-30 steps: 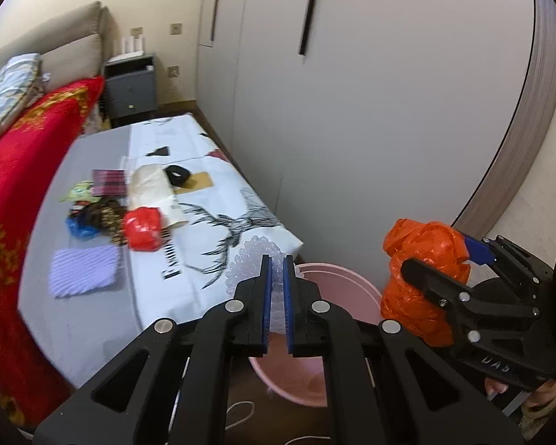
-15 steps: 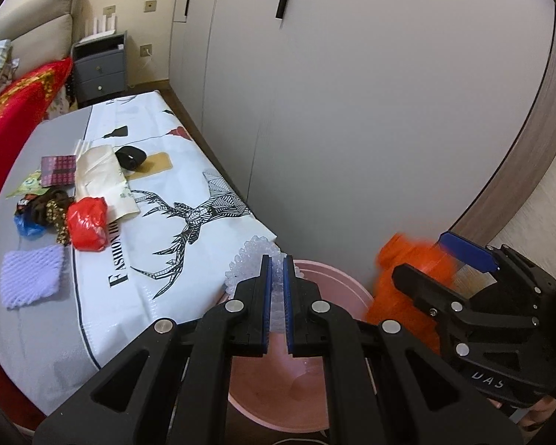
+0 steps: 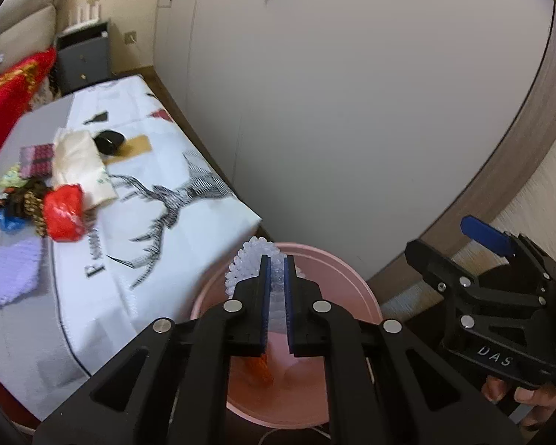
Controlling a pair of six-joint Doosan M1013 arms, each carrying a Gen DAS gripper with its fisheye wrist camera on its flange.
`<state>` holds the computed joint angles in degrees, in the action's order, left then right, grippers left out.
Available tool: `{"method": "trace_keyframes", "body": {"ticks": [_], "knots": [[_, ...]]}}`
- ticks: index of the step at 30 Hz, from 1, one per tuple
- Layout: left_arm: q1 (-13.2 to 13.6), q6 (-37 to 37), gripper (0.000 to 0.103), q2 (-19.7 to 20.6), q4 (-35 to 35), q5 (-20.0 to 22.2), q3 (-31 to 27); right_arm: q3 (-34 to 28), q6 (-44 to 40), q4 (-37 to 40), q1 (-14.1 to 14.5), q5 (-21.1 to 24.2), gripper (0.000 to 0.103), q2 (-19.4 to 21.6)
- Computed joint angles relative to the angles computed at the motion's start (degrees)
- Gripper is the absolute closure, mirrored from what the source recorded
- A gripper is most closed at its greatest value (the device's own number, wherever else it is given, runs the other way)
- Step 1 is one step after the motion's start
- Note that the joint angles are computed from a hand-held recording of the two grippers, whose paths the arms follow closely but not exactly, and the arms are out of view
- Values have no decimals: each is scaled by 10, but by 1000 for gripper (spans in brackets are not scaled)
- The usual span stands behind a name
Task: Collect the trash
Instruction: 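Open the right gripper to drop the orange bag while the left gripper releases the white net into the bin, then move both grippers back to the table toward the red bag and lavender net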
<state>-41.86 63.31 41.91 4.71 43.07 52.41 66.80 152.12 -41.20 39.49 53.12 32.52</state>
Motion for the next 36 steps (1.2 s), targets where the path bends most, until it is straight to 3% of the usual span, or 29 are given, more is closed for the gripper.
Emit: {"method": "trace_keyframes", "body": {"ticks": [2,3,4,7,15,18,22,28,36], "knots": [[1,-3,71,2,-6,1,0,1,-1,-2,1,1,18,-1],[0,-10,45,3,0,6,-2,2,-1,-3,1,2,18,-1],[-3,-40,35,4,32,13,-3,2,2,-4,1,2,17,-1],[-5,-85,22,2,78,18,-1,2,1,-1,0,2,17,-1],[1,-178,20,-12,134,44,14,0,-4,-8,2,-15,9,-2],[4,-223,20,-25,169,69,15,1,2,-23,6,-40,6,-8],[7,-294,20,-59,272,96,37,-19,-20,-14,6,-97,5,-5],[22,-417,14,-119,442,142,104,-117,-96,39,14,-143,5,52],[58,-537,14,-137,514,207,160,-283,-193,91,32,-141,5,174]]}}
